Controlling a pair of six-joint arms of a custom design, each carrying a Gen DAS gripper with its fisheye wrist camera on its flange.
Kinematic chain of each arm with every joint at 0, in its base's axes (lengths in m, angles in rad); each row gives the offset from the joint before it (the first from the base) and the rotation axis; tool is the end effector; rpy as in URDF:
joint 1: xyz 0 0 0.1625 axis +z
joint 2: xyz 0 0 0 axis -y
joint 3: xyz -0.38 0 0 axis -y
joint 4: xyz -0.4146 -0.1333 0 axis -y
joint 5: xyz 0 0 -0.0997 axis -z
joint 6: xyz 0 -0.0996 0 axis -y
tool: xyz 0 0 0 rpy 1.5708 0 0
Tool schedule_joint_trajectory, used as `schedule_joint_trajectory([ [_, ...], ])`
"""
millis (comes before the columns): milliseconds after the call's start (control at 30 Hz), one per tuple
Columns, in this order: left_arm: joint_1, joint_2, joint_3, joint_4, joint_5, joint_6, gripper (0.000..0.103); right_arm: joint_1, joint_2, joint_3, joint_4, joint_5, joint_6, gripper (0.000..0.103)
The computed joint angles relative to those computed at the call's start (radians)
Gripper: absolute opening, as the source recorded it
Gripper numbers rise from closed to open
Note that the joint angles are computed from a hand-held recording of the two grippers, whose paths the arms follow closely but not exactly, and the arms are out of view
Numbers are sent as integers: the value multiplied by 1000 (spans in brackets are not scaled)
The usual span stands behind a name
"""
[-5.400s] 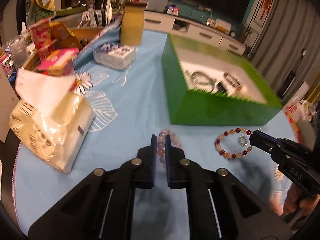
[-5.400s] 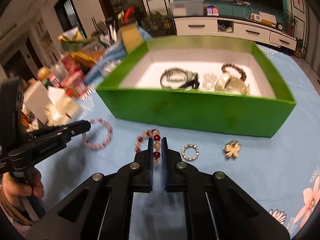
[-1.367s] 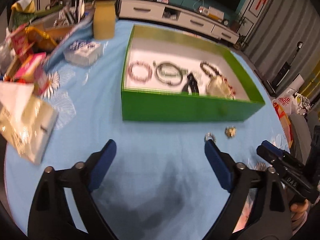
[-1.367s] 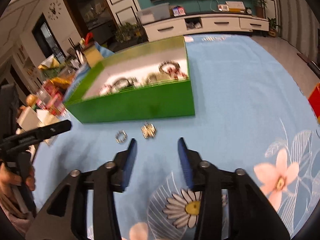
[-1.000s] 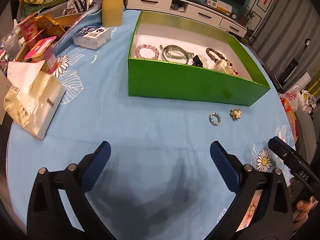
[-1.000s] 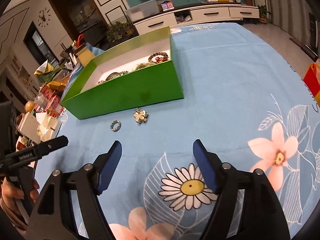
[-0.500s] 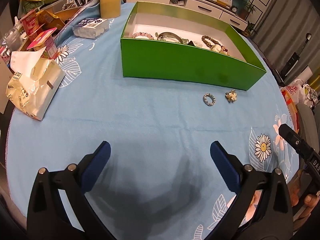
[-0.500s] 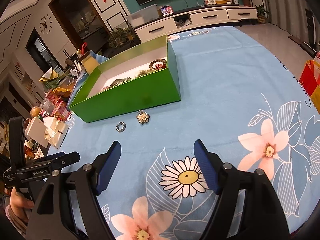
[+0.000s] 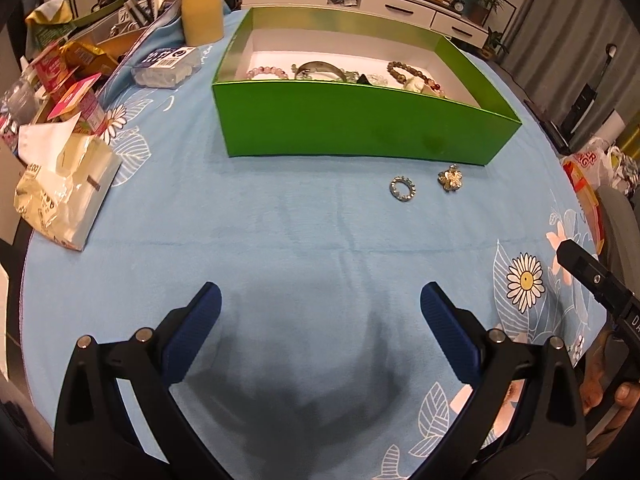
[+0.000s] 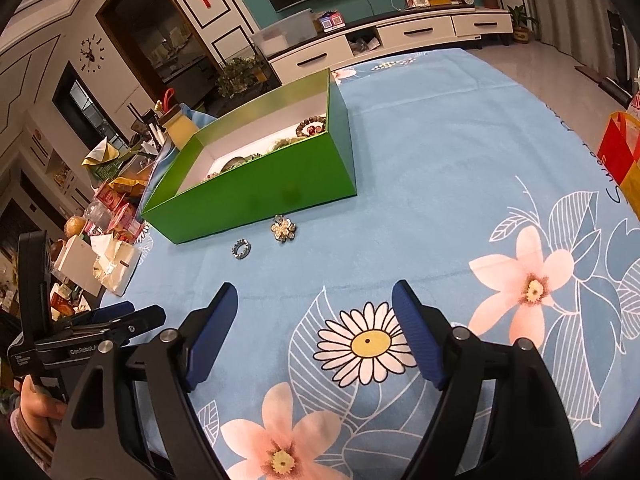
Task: Organize jewelry
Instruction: 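Move both open tools toward the silver ring and gold flower brooch beside the box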
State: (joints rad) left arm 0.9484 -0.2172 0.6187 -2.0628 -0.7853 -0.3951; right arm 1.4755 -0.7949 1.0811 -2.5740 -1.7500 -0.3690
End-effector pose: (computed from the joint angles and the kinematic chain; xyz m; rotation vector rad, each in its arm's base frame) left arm -0.3349 -0.8162 0.0212 0.2306 2.4229 -0.5873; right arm 0.0386 -0.8108 0.3083 0.2744 -2.6491 0.9156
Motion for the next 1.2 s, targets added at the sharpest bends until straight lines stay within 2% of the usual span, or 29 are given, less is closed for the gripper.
schedule_joint_trajectory([
  [500,0,184,-289,58,-5,87,101,-11,27,-34,8,12,13,80],
  [700,-2,184,-286,-22,0,99,101,-23,12,-20,-22,84,12,80],
  [867,-11,167,-248,-63,57,77,101,-36,-7,15,-76,146,-11,80],
  [1033,-16,150,-230,-43,70,-10,101,-45,-28,37,-84,202,-33,80],
  [1200,-29,176,-252,-42,107,-26,101,-51,-65,93,-136,219,-74,80],
])
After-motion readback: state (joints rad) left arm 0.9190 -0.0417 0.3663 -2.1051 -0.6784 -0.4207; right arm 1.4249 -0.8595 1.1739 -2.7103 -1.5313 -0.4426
